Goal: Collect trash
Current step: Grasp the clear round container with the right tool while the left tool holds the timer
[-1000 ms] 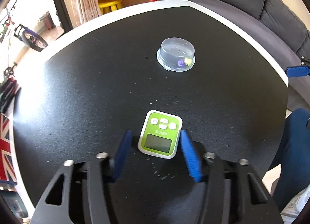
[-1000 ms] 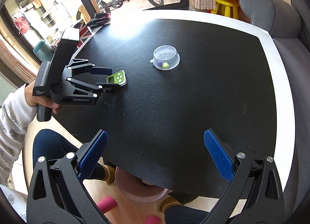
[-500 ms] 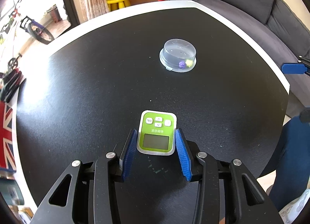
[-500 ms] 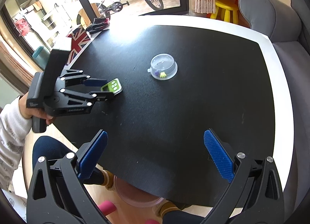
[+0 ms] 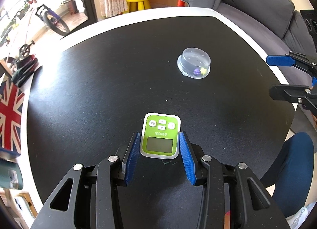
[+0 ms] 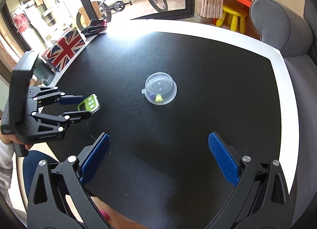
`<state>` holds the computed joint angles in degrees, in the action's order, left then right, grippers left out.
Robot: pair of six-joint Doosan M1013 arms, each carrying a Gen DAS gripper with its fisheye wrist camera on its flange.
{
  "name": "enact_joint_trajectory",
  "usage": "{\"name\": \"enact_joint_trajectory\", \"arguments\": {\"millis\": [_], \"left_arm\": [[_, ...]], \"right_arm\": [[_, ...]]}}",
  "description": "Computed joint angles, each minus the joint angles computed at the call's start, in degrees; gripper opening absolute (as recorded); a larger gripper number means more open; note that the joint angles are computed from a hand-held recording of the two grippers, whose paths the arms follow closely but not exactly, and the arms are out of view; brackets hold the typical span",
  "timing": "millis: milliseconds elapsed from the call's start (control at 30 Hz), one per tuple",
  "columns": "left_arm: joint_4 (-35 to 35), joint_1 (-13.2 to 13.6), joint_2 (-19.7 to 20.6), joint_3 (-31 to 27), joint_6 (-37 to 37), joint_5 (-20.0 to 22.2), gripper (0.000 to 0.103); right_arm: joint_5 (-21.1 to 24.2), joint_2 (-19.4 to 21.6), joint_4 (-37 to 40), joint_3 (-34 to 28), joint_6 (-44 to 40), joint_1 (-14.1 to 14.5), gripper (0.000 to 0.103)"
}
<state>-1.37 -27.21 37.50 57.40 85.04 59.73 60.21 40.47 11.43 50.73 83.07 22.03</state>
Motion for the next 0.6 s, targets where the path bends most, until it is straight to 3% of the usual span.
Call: {"name": "enact_joint_trajectory", "arguments": {"millis": [300,600], "left_arm": [[-0.7,0.6,-0.4,0.6,-1.4,-0.3,0.040],[-1.4,1.1,-0.9,1.6,-1.5,-1.0,0.040]], "right_arm": [[4.4,5.1,-0.3,-8.6,-1.2,0.2,0.098],[12.9,13.4,-1.3,-21.6,-1.4,0.5,0.098]]}}
